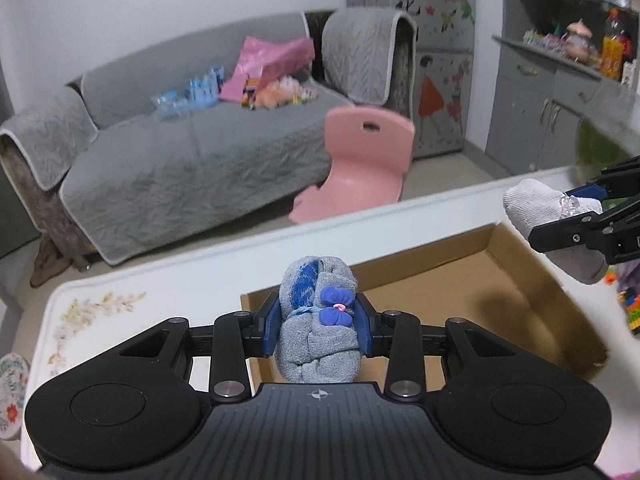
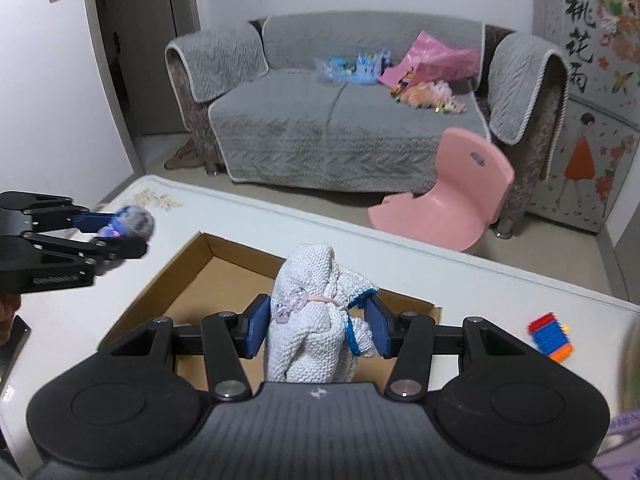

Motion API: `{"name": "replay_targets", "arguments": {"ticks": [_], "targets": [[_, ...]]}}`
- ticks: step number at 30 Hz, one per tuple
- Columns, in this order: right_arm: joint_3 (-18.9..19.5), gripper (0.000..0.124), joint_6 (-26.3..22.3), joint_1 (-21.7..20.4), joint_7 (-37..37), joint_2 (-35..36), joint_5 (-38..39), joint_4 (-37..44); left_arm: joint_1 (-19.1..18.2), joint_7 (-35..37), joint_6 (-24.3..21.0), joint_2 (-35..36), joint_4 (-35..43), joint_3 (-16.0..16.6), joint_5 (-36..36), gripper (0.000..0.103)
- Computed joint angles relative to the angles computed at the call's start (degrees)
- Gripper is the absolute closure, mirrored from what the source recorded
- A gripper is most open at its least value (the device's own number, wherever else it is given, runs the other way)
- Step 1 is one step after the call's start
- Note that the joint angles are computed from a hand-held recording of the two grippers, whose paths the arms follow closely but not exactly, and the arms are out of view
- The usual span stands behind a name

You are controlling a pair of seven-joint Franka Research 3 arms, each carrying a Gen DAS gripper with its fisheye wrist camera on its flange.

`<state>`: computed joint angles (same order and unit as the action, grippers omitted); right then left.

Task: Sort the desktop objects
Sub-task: 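Carry both bundles into the cardboard tray and open both tools to release them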

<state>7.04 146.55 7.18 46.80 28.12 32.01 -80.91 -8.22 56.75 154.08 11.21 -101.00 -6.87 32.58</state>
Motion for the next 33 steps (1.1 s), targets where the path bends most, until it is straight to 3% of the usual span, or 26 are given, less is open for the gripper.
{"name": "replay_targets", "arguments": {"ticks": [9, 19, 22, 24, 30, 33], "targets": [[-1.1, 0.076, -5.8, 3.2, 7.3, 11.1, -6.5, 12.2, 0.2, 2.4, -1.5, 6.9, 3.6, 0.8, -3.0, 0.059], [-2.0, 0.076, -6.2, 4.8, 9.3, 13.2, -12.0, 12.6, -0.3, 1.6, -1.1, 8.9, 3.5, 1.6, -2.7, 0.059], [-2.2, 0.075, -5.7, 5.2, 9.9, 13.2, -12.9, 12.1, -0.4, 2.4, -1.2, 9.2, 3.5, 1.4, -2.8, 0.053], [-2.1, 0.076, -4.9, 5.2, 9.7, 12.7, -13.2, 11.0, -0.3, 2.3, -0.6, 9.1, 2.9, 1.4, -2.9, 0.032], [-1.9, 0.07, -3.8, 5.4, 10.0, 12.6, -13.6, 10.7, -0.4, 0.8, 1.8, 8.1, 1.3, 1.7, -2.7, 0.029], [-1.3, 0.056, -2.7, 5.0, 9.3, 12.3, -13.0, 10.5, -0.5, -0.1, 2.9, 7.2, 0.3, 1.8, -2.1, 0.027]]}}
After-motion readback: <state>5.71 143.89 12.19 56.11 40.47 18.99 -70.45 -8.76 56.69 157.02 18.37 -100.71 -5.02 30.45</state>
